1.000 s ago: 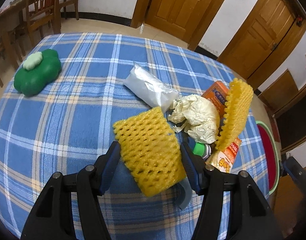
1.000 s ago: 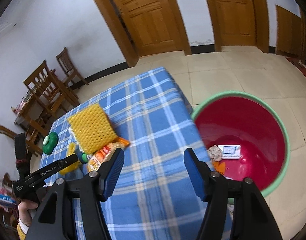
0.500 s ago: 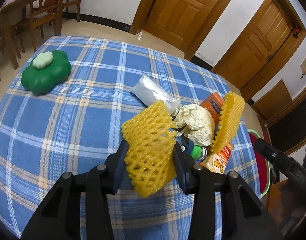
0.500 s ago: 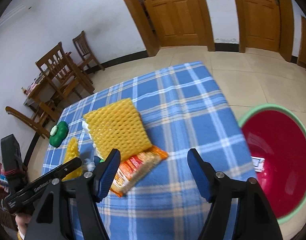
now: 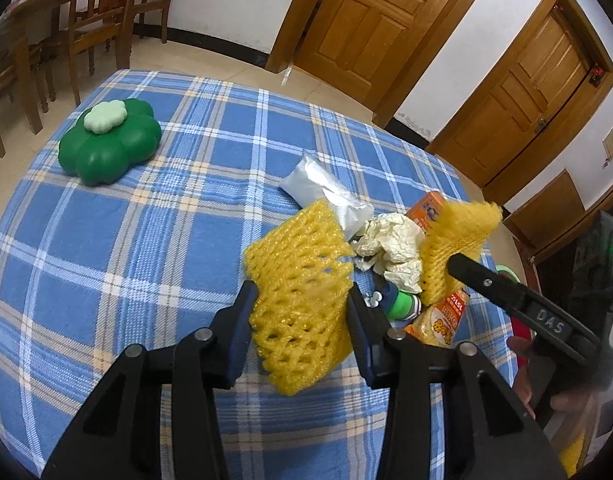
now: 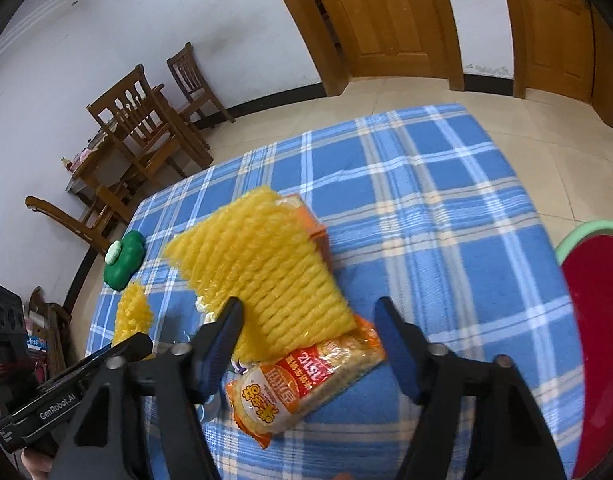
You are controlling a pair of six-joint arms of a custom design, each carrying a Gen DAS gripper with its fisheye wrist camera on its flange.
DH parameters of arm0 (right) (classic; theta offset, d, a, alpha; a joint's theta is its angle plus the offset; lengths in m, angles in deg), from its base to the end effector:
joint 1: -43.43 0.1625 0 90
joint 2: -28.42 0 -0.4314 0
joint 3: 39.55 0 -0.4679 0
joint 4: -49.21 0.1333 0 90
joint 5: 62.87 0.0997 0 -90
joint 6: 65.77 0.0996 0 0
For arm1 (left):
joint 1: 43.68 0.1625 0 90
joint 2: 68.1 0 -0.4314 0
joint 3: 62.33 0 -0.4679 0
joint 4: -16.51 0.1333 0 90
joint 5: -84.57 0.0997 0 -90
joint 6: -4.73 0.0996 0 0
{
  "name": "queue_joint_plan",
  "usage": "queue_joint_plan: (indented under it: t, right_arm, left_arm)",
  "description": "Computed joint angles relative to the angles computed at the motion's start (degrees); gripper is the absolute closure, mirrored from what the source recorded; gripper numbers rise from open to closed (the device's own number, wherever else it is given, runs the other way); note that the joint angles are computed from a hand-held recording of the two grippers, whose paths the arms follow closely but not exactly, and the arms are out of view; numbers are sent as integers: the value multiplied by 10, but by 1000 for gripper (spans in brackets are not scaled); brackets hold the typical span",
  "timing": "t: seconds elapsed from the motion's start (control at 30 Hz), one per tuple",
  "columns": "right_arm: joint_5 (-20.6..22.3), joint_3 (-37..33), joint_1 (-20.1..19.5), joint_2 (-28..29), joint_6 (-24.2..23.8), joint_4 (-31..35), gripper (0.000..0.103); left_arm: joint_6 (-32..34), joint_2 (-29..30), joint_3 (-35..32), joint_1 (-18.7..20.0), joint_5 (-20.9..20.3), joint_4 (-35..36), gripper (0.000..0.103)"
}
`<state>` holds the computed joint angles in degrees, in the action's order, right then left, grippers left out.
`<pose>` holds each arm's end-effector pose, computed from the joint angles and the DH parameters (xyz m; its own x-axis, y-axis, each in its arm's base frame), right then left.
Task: Collect trash
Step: 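Grasp the second yellow foam net with the right gripper, then carry both yellow foam nets in both grippers over the red bin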
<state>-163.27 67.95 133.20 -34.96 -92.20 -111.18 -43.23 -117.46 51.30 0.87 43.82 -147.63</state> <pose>0.1127 -0.6624 0.1787 -0.8821 -0.3240 0.3420 -0.4344 0.8403 -0.3243 -0.2765 -0.5651 0.0214 -0.8901 -0.2628 -0.3725 0.0613 0.7407 -0.6691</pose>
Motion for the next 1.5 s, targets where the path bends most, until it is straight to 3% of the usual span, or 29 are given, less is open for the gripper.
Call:
queue_joint_plan:
  t: [0.13,0.3,0.4,0.9,1.5]
  right_arm:
    - [3,8,-1,-1,-4,-11,56]
    - [13,19,-2,-11,-19,-20,85]
    - [23,29,-3,-21,-24,-26,88]
    - [79,94,-21,-106,-19,-63,89]
    - [59,163,-64,-230,9,-97,89]
  left_arm:
    - [-5,-4,5,-1,1,1,59]
    - [-6,-5,6,-6,3,1,59]
    - [-6,-4,6,-9,2,1,59]
    - [-3,-3,-1,-39,14,21,59]
    - [51,45,-64,-80,6,64,59]
